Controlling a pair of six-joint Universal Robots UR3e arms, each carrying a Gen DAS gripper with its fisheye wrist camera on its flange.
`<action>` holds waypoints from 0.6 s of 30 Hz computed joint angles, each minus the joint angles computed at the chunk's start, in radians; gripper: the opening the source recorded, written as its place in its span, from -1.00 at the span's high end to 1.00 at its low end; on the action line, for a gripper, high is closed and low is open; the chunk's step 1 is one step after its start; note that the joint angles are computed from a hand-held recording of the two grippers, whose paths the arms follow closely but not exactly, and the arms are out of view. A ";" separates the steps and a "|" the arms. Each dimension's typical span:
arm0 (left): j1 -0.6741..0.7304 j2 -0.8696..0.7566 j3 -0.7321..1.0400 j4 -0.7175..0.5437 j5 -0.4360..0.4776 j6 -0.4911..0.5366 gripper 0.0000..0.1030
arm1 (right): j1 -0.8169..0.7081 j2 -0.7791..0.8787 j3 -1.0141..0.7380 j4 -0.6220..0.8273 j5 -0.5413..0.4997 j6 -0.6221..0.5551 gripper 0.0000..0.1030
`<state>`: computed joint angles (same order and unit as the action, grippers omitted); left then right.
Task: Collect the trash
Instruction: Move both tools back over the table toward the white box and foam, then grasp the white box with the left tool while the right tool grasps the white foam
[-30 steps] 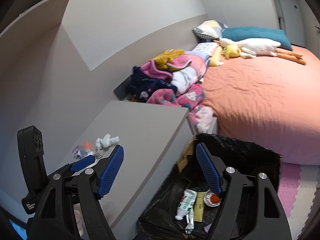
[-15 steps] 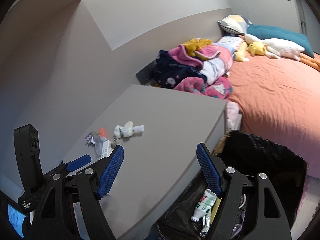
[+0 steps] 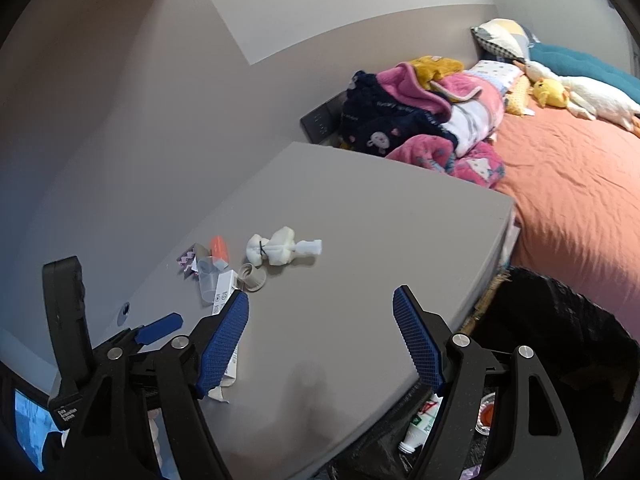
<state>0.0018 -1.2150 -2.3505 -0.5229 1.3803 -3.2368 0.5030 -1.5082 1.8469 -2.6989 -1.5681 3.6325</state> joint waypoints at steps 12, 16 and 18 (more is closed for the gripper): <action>0.111 -0.130 0.017 -0.013 -0.055 0.077 -0.44 | 0.009 0.279 -0.260 0.038 0.041 -0.032 -0.47; 0.128 -0.185 0.031 -0.025 -0.085 0.087 -0.22 | 0.009 0.365 -0.360 0.071 0.050 -0.050 -0.47; 0.121 -0.209 0.041 -0.023 -0.086 0.092 -0.14 | 0.010 0.411 -0.415 0.092 0.054 -0.057 -0.47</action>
<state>0.1228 -1.4241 -2.3092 -0.5455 1.2938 -3.1450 0.5131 -1.0974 1.4318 -2.6064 -1.5146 3.5752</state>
